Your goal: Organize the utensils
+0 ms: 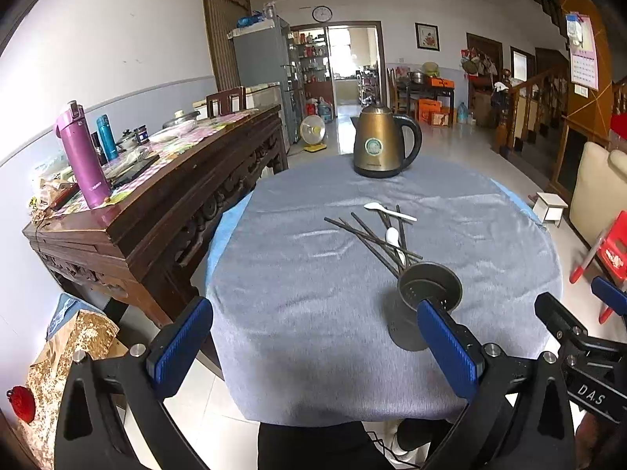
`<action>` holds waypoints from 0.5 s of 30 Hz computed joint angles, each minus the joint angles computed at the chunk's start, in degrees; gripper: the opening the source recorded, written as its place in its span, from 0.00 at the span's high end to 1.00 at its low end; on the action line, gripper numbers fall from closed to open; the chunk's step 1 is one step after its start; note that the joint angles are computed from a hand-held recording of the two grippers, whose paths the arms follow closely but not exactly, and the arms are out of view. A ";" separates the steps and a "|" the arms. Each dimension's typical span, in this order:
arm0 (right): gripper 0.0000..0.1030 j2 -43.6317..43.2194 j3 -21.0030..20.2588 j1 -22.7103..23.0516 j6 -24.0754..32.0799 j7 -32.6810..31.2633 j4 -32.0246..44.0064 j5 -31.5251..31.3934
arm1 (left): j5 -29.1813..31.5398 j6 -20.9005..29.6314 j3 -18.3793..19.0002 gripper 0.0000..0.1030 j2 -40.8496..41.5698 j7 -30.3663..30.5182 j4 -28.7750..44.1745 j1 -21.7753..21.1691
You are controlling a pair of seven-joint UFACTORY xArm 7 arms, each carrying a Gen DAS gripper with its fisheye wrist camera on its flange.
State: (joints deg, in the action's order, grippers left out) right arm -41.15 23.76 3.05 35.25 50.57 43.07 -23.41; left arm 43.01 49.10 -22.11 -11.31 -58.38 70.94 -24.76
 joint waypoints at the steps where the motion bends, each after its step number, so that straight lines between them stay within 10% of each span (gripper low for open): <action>1: 0.00 0.14 0.03 -0.06 0.39 0.01 0.07 0.04 | -0.39 0.21 0.06 0.00 0.26 0.37 0.20 -0.08; 15: 0.00 1.69 -1.32 1.24 2.36 0.65 -0.42 0.49 | -2.40 0.08 1.22 0.00 1.83 2.51 0.15 -1.57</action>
